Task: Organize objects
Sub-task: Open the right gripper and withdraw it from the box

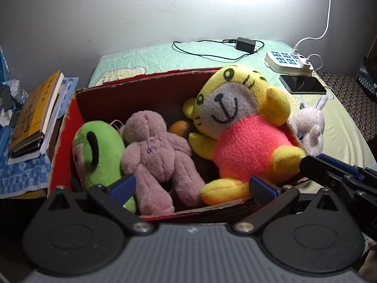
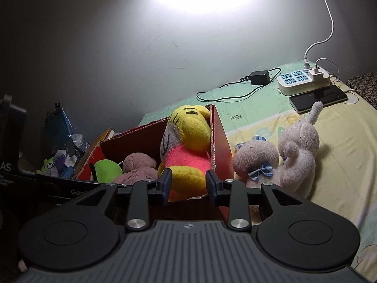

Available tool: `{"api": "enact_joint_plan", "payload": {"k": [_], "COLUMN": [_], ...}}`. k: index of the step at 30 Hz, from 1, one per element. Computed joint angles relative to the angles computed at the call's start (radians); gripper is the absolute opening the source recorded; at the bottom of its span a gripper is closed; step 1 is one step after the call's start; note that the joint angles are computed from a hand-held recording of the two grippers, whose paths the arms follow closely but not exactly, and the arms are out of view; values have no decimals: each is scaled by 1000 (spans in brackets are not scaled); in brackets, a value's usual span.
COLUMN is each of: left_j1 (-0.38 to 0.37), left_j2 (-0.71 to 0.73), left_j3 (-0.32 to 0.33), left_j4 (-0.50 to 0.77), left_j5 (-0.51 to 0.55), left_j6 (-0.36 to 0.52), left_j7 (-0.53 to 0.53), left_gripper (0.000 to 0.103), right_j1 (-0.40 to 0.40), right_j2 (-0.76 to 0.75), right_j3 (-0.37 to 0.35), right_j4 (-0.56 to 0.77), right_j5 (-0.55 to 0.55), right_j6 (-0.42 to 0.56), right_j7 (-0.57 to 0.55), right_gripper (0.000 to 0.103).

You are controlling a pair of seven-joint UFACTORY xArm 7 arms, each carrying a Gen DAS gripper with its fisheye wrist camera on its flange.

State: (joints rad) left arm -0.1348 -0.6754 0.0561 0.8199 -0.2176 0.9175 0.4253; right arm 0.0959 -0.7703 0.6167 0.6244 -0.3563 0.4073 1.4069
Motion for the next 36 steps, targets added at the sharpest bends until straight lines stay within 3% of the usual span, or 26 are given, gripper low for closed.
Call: {"api": "enact_joint_plan", "payload": {"k": [19,36], "left_j1": [14,4], "left_j2": [-82,-111], "left_j3": [-20,-66], "left_j4": [-17,-29], "left_j5": [37,69], "left_j6": [67,138], "left_j7": [-44,-140], "left_gripper": [102,102], "right_j1": [53,143], "right_j2": [-35,-90], "right_j3": [-29,-129], "right_j4": [-50,-145], "right_j5": [52,147], "right_j6": [-78,-126], "right_j7": [-23,-135], "right_gripper": [34,34]}}
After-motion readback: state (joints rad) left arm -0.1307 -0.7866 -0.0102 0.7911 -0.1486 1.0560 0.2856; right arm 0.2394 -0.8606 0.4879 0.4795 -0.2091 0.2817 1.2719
